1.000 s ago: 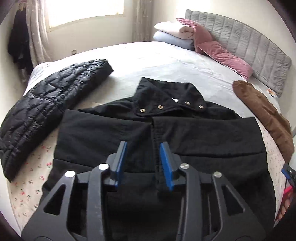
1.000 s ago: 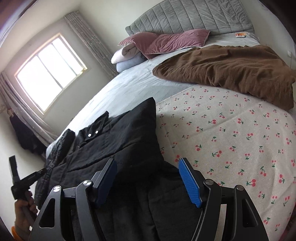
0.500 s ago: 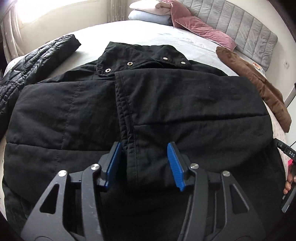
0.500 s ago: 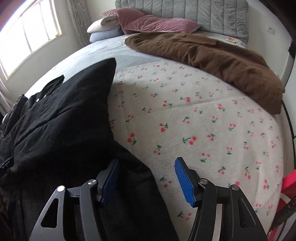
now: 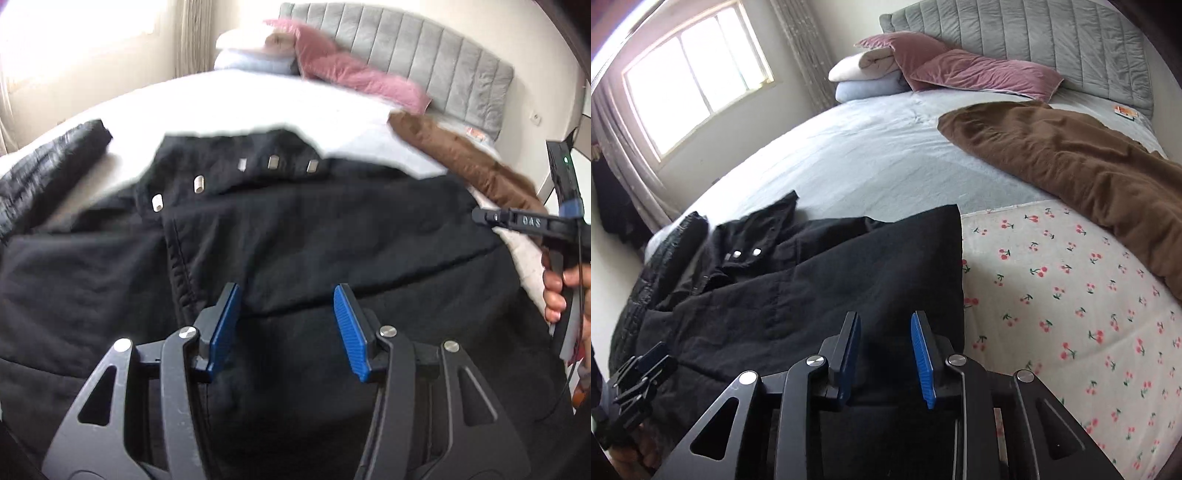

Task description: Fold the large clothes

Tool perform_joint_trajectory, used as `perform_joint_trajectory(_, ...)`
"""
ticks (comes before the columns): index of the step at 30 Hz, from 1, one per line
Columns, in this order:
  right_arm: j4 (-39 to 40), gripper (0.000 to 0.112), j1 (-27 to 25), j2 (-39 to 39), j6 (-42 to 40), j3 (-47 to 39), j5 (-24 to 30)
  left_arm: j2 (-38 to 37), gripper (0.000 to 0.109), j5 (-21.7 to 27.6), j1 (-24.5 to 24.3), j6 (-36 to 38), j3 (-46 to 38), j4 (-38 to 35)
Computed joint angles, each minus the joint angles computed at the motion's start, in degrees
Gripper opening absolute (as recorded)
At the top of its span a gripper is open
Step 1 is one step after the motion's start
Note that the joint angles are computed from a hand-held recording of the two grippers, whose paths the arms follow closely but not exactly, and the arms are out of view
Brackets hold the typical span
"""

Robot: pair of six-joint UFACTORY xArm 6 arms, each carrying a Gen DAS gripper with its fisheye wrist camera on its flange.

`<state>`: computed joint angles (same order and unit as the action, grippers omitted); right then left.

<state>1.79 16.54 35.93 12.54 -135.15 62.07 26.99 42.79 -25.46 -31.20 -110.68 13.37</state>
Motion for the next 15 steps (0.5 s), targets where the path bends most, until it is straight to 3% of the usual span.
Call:
perform_joint_trajectory(2, -2.3, 0.023, -0.6, 5.3, 1.0, -4.8, 1.7, -1.6, 0.055, -5.5, 0.4, -1.1, 5.3, -0.2)
perform_joint_trajectory(3, -1.0, 0.023, -1.1, 5.1, 1.0, -3.6, -0.4, -2.5, 0.055, -8.7, 0.8, -0.8, 7.7, -1.2)
perform_joint_trajectory(4, 0.1, 0.023, -1.5, 5.5, 2.0, -3.6, -2.0, -2.8, 0.055, -9.6, 0.9, -0.3, 8.2, -2.1)
perform_joint_trajectory(7, 0.1, 0.026, -1.6, 9.0, 2.9, -10.6, 1.5, -3.5, 0.058, -9.5, 1.0, -0.8, 8.7, -1.9)
perform_joint_trajectory(8, -0.4, 0.027, -1.4, 7.8, 2.9, -9.3, 2.0, -3.9, 0.065, -7.8, 0.7, -2.4, 8.3, -0.1)
perform_joint_trajectory(9, -0.4, 0.029, -1.3, 5.1, 2.6, -5.7, 1.4, -4.8, 0.073, -6.6, 0.2, -3.3, 8.5, 1.1)
perform_joint_trajectory(11, 1.1, 0.043, -1.2, -2.8, 0.9, 5.6, -2.5, -6.6, 0.081, -3.8, -0.7, -3.4, 8.6, 1.5)
perform_joint_trajectory(13, 2.9, 0.055, -1.2, -11.3, -0.8, 17.4, -6.9, -8.9, 0.082, -0.9, -1.3, -1.5, 9.4, -0.9)
perform_joint_trajectory(15, 4.7, 0.064, -0.8, -17.4, -1.7, 24.0, -7.3, -11.4, 0.082, 2.1, -2.0, -1.7, 10.5, -1.6)
